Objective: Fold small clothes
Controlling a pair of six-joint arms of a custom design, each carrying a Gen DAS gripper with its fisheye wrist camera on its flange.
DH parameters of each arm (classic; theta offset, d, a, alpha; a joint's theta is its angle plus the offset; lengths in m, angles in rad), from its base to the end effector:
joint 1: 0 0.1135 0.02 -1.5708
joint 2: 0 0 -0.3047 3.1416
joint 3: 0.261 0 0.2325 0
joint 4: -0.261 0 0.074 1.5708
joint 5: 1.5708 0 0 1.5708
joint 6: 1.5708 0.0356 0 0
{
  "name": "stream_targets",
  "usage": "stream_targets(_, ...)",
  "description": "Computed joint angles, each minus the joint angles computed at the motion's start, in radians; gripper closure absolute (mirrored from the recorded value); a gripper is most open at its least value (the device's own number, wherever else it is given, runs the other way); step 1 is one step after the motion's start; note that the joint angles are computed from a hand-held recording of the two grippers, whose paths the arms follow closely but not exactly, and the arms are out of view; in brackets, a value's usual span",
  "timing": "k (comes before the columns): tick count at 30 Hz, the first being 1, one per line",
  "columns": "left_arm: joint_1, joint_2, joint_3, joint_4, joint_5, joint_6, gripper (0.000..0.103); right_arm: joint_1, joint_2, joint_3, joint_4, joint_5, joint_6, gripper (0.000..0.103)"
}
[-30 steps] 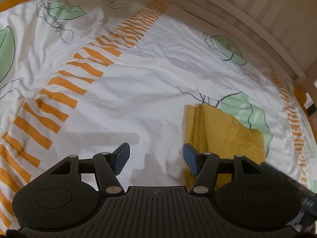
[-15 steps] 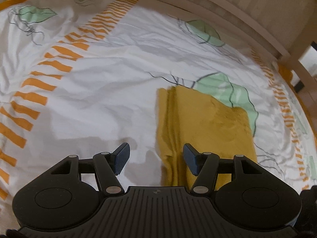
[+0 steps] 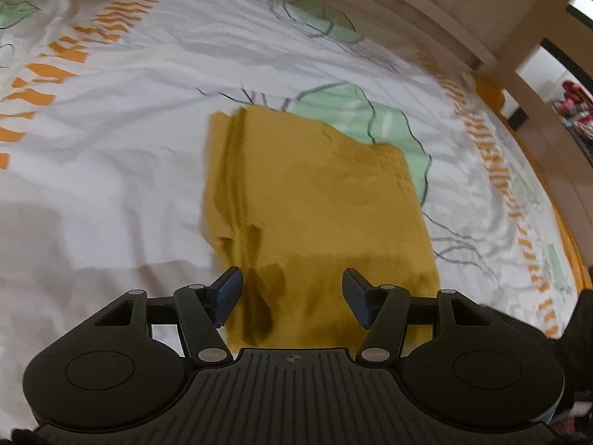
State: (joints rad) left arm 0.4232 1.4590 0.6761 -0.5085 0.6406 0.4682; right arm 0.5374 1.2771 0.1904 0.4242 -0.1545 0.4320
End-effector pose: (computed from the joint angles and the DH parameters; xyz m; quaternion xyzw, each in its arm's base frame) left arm 0.2055 0.0692 0.2018 0.0650 0.9387 -0.2244 0.2537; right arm 0.1480 0.0946 0.1671 -0.0810 0.8929 0.2652 0.3547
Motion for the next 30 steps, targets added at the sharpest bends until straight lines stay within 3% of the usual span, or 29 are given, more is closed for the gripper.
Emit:
stream_targets(3,-0.03,0.022,-0.024,0.026,-0.012,-0.006,0.047,-0.039,-0.021,-0.025,0.014,-0.018,0.009,0.003)
stream_targets(4,-0.033,0.032,-0.036,0.04,-0.009,-0.006,0.06,-0.048,-0.017,-0.03,0.028,-0.024,0.011,0.003)
stream_targets(5,-0.036,0.04,-0.045,0.052,-0.014,-0.01,0.083,-0.056,-0.012,-0.032,0.037,-0.029,0.012,0.003)
stream_targets(7,-0.028,0.048,-0.06,0.076,-0.03,-0.028,0.099,-0.068,-0.012,-0.036,0.047,-0.033,0.011,0.003)
stream_targets(13,0.054,0.039,-0.092,0.087,-0.029,-0.005,0.099,-0.148,-0.028,-0.043,0.054,-0.061,-0.001,0.003)
stream_targets(21,0.038,-0.006,-0.122,0.105,-0.062,0.009,0.099,-0.302,0.068,0.013,0.084,-0.101,-0.051,0.002)
stream_targets(26,0.061,0.04,-0.105,0.093,-0.037,0.012,0.099,-0.268,0.123,0.141,0.004,0.038,-0.112,0.002)
stream_targets(30,0.061,0.047,-0.098,0.084,-0.036,0.011,0.099,-0.183,0.2,0.253,-0.075,0.216,-0.208,0.002)
